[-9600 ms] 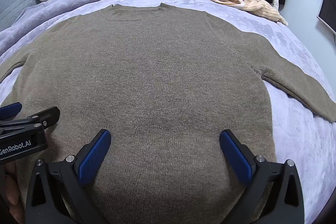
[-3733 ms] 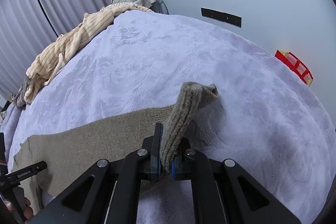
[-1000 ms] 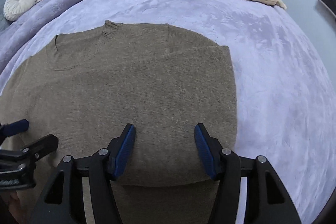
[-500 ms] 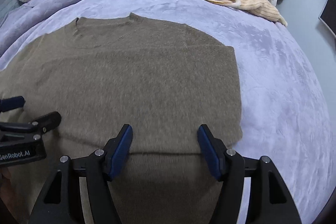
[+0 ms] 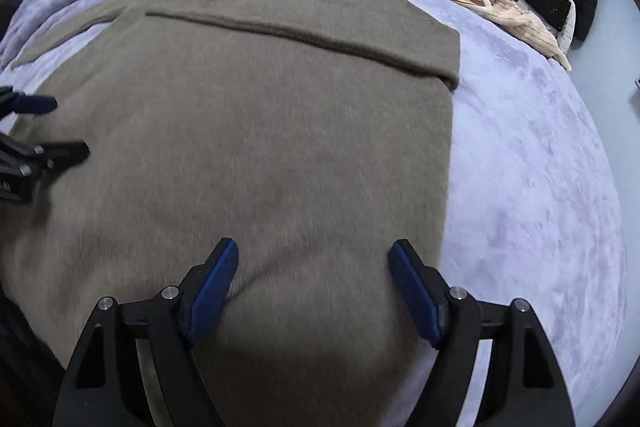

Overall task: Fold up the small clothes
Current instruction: 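Move the left gripper to the other sleeve cuff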

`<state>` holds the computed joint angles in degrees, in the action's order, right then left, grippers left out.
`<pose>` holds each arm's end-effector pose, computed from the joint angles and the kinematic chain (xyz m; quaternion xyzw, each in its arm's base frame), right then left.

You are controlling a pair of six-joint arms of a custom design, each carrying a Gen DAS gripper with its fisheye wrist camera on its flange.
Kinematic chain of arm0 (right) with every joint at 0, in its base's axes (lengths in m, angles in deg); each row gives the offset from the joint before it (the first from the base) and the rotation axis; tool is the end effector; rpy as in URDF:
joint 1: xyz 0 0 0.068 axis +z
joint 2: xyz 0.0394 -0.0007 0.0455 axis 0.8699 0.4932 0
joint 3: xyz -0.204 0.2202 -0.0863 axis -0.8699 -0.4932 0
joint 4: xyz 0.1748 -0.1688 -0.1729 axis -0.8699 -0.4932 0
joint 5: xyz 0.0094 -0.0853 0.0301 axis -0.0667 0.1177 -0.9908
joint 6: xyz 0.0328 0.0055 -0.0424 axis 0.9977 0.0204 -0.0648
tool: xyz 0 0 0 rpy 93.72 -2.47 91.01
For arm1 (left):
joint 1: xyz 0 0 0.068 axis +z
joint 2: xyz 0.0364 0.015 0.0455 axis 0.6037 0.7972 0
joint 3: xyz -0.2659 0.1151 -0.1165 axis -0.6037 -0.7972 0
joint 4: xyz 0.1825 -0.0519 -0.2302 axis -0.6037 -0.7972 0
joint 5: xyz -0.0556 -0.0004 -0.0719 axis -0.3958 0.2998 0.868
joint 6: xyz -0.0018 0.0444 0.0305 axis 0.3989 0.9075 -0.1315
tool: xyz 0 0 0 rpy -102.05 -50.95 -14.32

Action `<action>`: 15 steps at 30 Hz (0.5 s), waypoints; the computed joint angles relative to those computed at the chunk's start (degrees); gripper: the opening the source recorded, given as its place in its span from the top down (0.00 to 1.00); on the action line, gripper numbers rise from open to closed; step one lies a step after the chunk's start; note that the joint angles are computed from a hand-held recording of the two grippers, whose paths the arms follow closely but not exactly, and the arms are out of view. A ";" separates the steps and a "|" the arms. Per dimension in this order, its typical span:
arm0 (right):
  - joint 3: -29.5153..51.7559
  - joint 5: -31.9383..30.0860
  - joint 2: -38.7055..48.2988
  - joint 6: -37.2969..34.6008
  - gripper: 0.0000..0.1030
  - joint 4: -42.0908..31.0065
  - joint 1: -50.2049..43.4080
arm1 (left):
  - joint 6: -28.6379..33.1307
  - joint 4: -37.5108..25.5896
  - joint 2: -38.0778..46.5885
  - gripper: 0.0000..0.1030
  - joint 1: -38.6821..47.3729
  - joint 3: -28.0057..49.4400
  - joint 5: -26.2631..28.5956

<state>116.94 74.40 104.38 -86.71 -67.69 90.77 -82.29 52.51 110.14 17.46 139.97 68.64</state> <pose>0.2834 0.1565 0.2031 -0.2358 0.9371 -0.0478 0.2530 0.2994 -0.1030 0.2048 0.0301 0.9797 -0.0079 0.1981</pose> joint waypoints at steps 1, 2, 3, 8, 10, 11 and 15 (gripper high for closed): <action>0.38 0.37 -1.33 0.42 0.21 -1.07 0.61 | -0.11 -0.16 -1.42 0.00 -0.08 -0.25 0.45; 1.02 -0.29 -2.33 0.61 0.21 -1.49 1.35 | -0.07 0.08 -2.59 0.00 -0.41 -0.33 1.02; 1.45 -1.58 -3.19 0.31 0.21 -0.60 2.38 | 0.27 0.66 -3.19 0.00 -1.16 -0.09 2.21; 5.94 -3.68 4.30 -2.07 0.21 0.10 8.14 | 1.08 -1.50 2.10 0.00 -5.24 2.32 -2.21; 3.83 -3.80 5.24 -3.36 0.21 -0.39 8.25 | 1.77 -1.72 0.44 0.00 -4.03 -1.69 -2.08; 0.75 -4.55 3.06 -4.47 0.21 1.29 7.63 | 1.53 -0.81 -1.54 0.00 -3.46 -3.70 -1.31; -7.30 -7.22 -6.38 -8.21 0.20 -0.69 3.68 | 1.35 -1.96 -8.52 0.00 -2.74 -8.81 -0.47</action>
<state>109.63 67.17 98.00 -94.92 -68.38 94.46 -80.94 50.55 101.62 14.72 131.16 68.17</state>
